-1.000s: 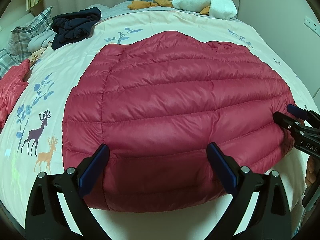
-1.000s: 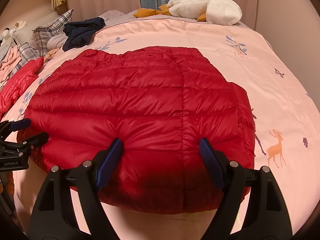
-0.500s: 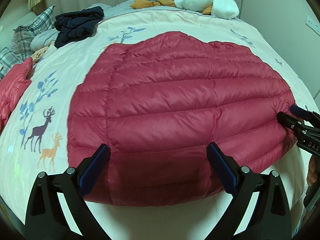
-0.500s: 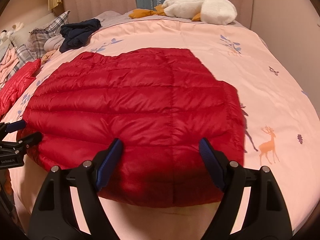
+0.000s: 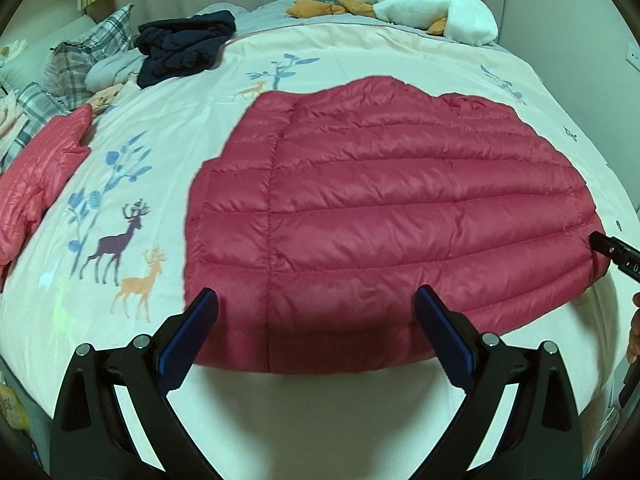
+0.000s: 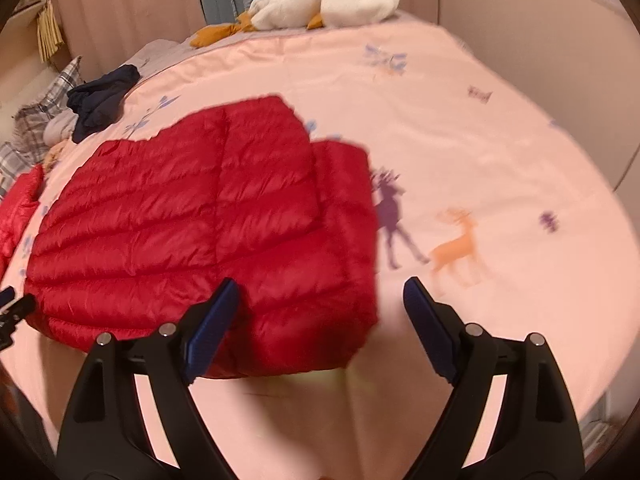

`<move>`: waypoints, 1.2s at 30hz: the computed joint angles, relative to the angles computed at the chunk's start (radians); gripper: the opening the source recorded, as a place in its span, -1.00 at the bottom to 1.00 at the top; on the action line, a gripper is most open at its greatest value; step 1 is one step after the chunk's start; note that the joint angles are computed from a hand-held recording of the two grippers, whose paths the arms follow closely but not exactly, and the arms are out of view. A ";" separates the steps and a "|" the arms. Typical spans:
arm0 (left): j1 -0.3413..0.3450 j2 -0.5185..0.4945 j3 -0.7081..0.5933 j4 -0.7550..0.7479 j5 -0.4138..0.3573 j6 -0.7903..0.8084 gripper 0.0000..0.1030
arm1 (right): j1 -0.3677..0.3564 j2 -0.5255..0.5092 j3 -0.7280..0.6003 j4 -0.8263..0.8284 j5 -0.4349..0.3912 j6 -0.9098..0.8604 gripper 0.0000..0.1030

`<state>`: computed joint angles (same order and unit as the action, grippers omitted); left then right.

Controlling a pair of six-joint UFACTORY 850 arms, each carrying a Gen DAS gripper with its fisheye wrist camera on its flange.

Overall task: Fold large clothes
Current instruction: 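Lift both tools away from the folded jacket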

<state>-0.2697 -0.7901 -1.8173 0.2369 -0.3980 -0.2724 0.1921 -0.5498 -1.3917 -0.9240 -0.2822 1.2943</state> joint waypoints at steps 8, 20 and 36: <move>-0.001 0.072 0.026 -0.009 -0.005 -0.013 0.92 | 0.041 0.097 0.027 -0.134 0.008 0.049 0.94; -0.009 0.122 0.027 -0.012 0.012 -0.031 0.97 | 0.055 0.096 -0.045 0.170 -0.004 -0.251 0.96; -0.006 0.137 0.004 0.054 -0.075 -0.137 0.97 | 0.078 0.072 -0.152 0.426 -0.134 -0.498 0.96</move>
